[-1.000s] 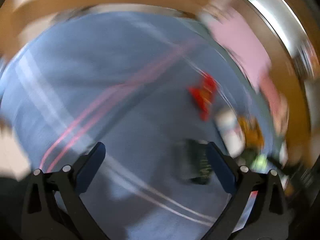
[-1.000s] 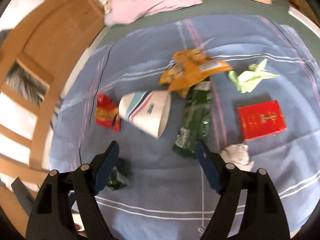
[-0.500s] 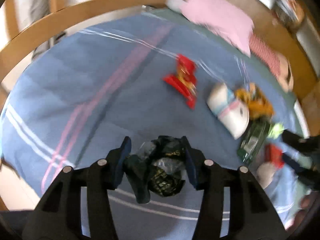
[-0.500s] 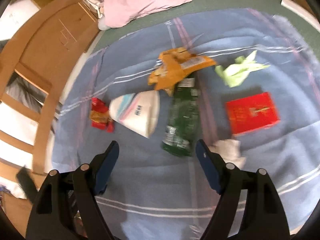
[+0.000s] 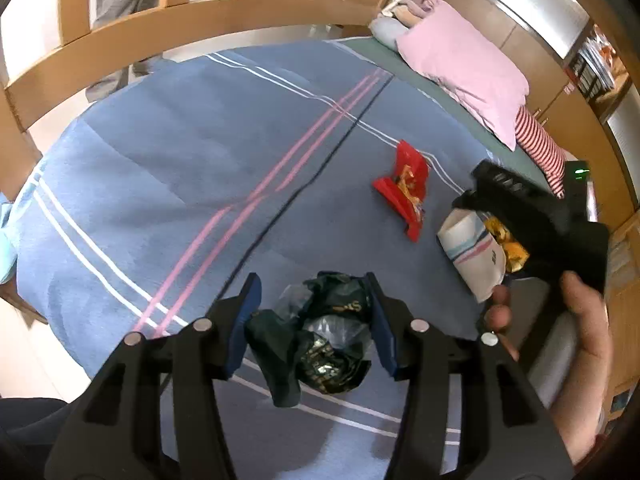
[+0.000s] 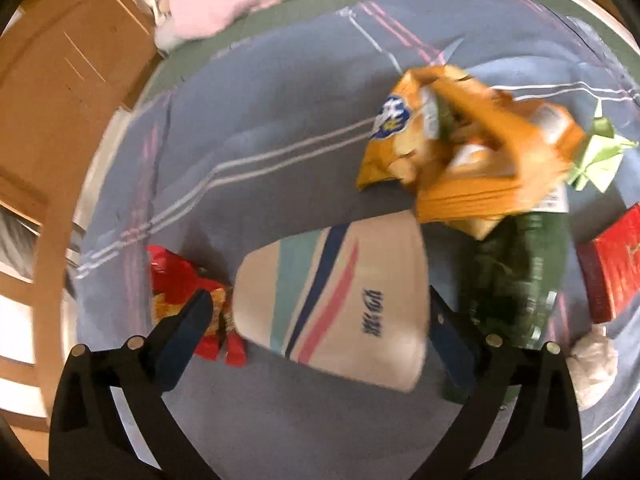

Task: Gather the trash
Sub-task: 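Grasp the white paper cup with the right tool while the left tool holds the dark bag, then carry the dark bag and white cup to the wastebasket and release both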

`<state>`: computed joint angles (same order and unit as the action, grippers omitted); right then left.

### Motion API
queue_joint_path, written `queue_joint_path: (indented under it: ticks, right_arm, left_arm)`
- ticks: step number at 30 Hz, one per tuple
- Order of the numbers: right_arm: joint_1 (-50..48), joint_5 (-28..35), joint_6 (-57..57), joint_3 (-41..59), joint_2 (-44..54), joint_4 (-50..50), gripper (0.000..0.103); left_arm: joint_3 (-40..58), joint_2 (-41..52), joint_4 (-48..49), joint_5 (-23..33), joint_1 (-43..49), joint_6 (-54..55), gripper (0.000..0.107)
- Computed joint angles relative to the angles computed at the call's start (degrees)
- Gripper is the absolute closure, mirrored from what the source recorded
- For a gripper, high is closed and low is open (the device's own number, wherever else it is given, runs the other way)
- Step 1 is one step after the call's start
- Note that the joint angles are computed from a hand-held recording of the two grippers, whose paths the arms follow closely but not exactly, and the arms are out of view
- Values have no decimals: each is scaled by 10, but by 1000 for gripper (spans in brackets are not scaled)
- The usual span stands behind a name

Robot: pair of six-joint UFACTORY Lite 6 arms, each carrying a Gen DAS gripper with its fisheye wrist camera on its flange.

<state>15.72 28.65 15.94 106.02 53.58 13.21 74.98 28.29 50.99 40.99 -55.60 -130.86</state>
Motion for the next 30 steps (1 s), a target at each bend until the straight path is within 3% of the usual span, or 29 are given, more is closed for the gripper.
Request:
queue_joint_path:
  ticks: [2,3,4,9,14,20,26,30]
  right_arm:
    - [14,5,46,18,18,-57,6]
    - [18,6,51,15,17,-70,17]
    - [19,6,45,5,11,-77,19]
    - [2,-5,-52,-100,-72,-32,19]
    - [-25,-24,-187,-292,-259,40,19]
    - [-57,-13,-266,-507,-531,25,19]
    - [-189,94,-482,-670,-795,156,19]
    - [-427,302,-655,-720,-970,246,19]
  left_arm:
    - [-8,-5,-1,-4,4,-5,54]
    - [-12,-7,-3,-8,7,-5,54]
    - [-12,-6,-4,-10,9,-5,54]
    - [10,10,2,-6,0,8,54]
    - [15,9,28,28,-24,-1,54]
    - [-7,-7,39,18,-47,-6,55]
    - [2,-13,106,33,-121,-14,55]
    - [-35,-47,213,23,-170,-90,55]
